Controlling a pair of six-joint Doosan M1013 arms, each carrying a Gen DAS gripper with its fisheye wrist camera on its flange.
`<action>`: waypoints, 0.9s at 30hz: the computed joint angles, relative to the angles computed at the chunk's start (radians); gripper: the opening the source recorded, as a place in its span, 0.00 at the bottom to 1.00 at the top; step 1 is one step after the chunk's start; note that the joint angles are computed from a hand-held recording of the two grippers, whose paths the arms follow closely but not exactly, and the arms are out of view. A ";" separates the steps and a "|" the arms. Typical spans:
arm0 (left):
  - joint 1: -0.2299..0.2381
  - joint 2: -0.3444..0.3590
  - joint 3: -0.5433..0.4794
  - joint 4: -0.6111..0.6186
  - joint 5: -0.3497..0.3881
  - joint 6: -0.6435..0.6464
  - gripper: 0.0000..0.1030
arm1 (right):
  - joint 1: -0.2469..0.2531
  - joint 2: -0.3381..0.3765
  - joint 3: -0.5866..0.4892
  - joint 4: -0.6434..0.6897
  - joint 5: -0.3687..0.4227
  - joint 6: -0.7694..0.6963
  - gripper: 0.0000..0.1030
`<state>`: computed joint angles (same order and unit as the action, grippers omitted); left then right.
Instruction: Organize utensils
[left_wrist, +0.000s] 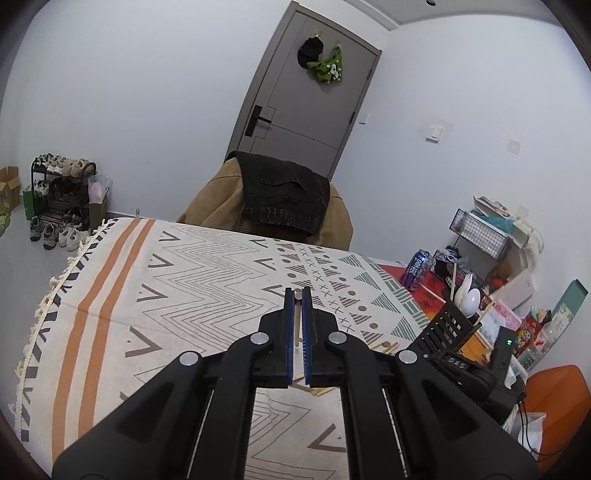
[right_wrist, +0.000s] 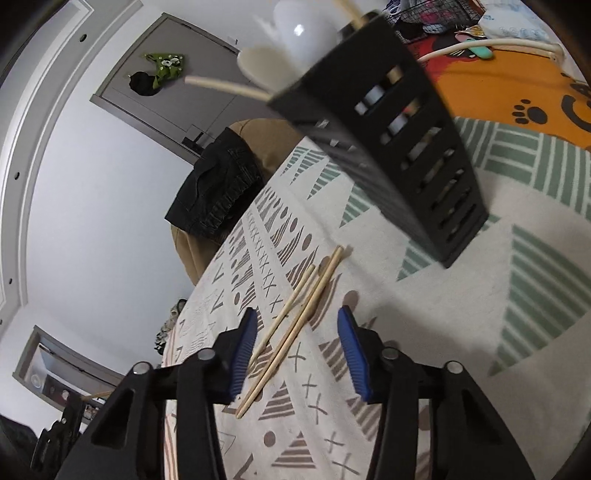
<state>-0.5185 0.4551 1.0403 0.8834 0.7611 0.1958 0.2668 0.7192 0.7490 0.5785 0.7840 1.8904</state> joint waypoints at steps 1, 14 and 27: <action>0.002 -0.006 0.012 0.006 -0.007 -0.014 0.05 | 0.008 0.009 -0.018 -0.039 0.005 0.032 0.42; 0.017 -0.039 0.078 0.029 -0.043 -0.079 0.05 | 0.038 0.117 -0.195 -0.187 0.104 0.204 0.19; 0.010 -0.027 0.050 0.020 -0.029 -0.049 0.05 | 0.027 0.050 -0.088 -0.119 0.013 0.105 0.08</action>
